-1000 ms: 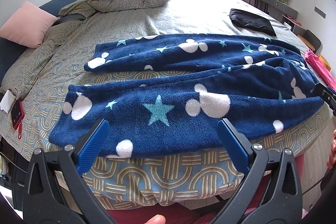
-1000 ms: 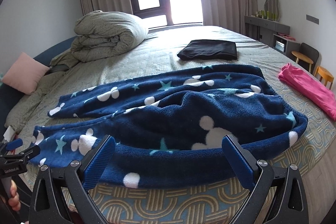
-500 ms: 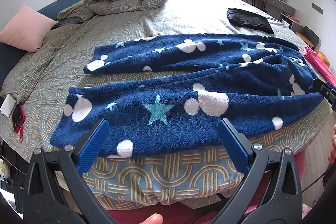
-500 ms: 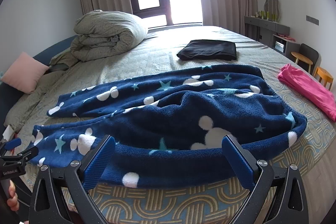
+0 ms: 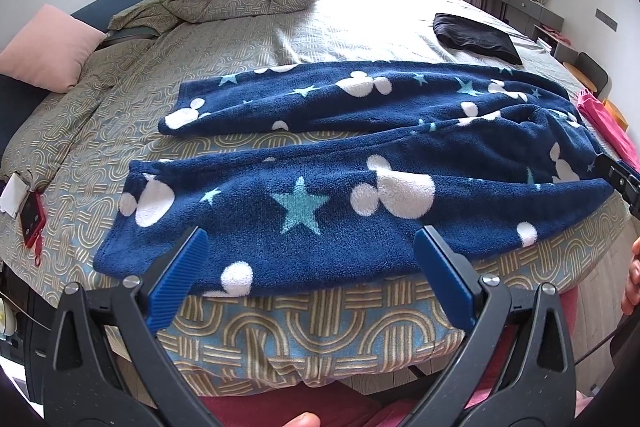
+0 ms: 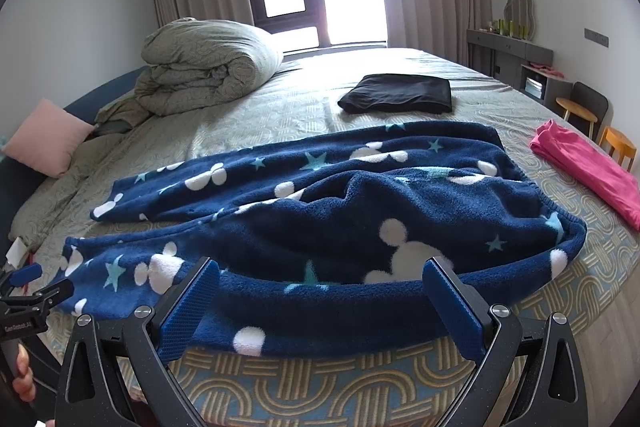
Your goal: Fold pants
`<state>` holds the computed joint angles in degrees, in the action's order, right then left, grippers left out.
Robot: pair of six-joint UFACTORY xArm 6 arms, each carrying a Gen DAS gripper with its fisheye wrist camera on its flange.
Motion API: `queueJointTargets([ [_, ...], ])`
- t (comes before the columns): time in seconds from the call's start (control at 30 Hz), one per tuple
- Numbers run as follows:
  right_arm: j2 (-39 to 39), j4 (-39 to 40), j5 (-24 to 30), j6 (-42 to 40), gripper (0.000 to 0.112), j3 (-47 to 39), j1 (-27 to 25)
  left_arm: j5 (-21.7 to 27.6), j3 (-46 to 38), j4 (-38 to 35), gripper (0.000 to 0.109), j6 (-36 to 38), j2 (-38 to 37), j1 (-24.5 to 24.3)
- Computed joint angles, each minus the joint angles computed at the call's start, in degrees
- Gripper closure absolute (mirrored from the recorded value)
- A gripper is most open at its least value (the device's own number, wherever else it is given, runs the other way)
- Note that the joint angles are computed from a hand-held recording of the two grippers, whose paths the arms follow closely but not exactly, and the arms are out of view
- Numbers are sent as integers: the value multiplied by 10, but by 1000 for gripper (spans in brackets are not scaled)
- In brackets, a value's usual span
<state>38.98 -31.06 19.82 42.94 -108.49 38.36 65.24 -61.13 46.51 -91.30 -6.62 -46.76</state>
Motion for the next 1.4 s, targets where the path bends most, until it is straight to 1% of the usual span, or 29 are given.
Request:
queueJointTargets([
  [0.37,0,-3,0,2,10,0,1,11,-2,0,6,8,-1,0],
  [0.73,0,2,-2,0,10,1,1,6,2,-12,6,14,1,2],
  [0.8,0,7,2,0,10,0,0,-2,14,-24,6,13,-7,7],
  [0.87,1,10,10,4,10,-2,-5,-21,41,-41,6,7,-27,19],
  [0.93,-3,-1,19,23,10,1,-12,-34,75,-59,6,-2,-54,30],
  [1.03,-17,-21,27,61,10,18,-27,-36,130,-93,6,-21,-99,44],
  [1.1,-27,-26,34,77,10,33,-37,-58,174,-120,7,-35,-134,60],
  [1.17,-36,-29,44,91,10,49,-47,-96,225,-144,13,-53,-176,80],
  [1.23,-43,-29,56,104,10,60,-55,-132,260,-165,21,-54,-202,99],
  [1.3,-47,-16,59,108,10,68,-64,-164,279,-182,25,-45,-212,115],
  [1.4,-51,7,58,120,10,78,-76,-230,302,-215,27,-26,-211,143],
])
